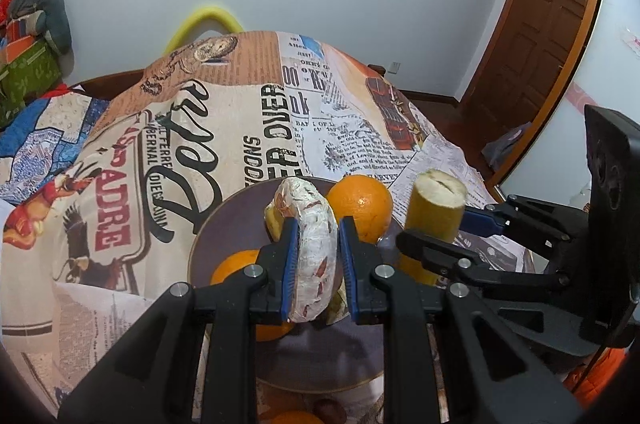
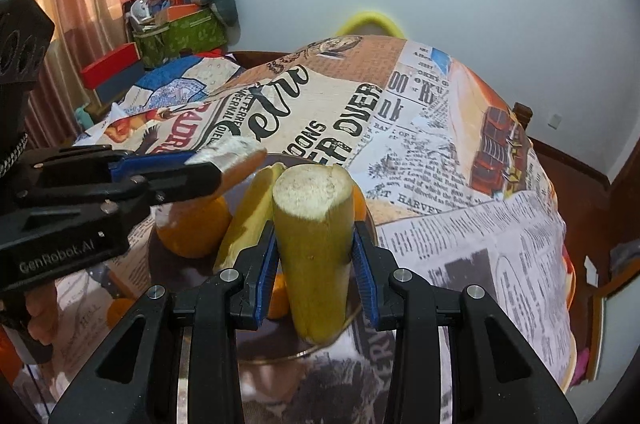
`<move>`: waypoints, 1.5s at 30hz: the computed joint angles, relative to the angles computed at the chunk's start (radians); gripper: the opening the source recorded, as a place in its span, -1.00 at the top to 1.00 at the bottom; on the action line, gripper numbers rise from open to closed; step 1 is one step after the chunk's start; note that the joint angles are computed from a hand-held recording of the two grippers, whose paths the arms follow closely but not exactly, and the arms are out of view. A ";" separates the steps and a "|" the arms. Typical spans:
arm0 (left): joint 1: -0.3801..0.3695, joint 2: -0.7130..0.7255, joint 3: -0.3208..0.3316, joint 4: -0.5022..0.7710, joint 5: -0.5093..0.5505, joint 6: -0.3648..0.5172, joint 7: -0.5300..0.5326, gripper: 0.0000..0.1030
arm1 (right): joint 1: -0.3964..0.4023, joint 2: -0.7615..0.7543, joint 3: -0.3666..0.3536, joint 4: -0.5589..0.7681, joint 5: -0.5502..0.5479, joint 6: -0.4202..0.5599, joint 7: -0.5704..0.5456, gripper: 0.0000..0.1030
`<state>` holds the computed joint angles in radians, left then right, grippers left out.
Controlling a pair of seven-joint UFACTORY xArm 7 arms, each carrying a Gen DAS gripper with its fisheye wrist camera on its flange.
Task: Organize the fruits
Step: 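Carry the green vegetable onto the plate with the right tool while the left tool places the pomelo segment there, then grasp the large rind-on pomelo wedge on the table with the right tool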
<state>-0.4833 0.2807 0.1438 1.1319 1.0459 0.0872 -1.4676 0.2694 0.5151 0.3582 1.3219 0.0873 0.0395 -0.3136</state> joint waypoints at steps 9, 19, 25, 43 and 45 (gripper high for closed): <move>0.006 0.019 -0.009 0.008 -0.048 -0.018 0.055 0.61 | -0.119 0.069 0.150 0.060 0.072 0.054 -0.090 0.31; -0.048 0.007 0.045 -0.017 -0.137 -0.036 0.125 0.61 | -0.139 0.060 0.173 0.046 0.165 0.071 -0.158 0.31; -0.061 -0.053 0.044 -0.048 -0.061 0.001 0.064 0.61 | -0.158 0.008 0.189 -0.009 0.206 0.044 -0.189 0.30; 0.048 -0.364 -0.211 -0.255 0.064 0.232 -0.022 0.50 | -0.615 -0.230 0.663 -0.354 0.361 -0.137 -0.282 0.08; 0.065 -0.391 -0.242 -0.280 0.058 0.248 -0.019 0.41 | -0.697 -0.250 0.745 -0.396 0.354 -0.151 -0.268 0.07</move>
<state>-0.4182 -0.1103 -0.0982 0.8521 1.1037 0.3350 -1.4871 -0.4280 0.2655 1.1036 0.9259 0.4415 -0.1119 -0.5812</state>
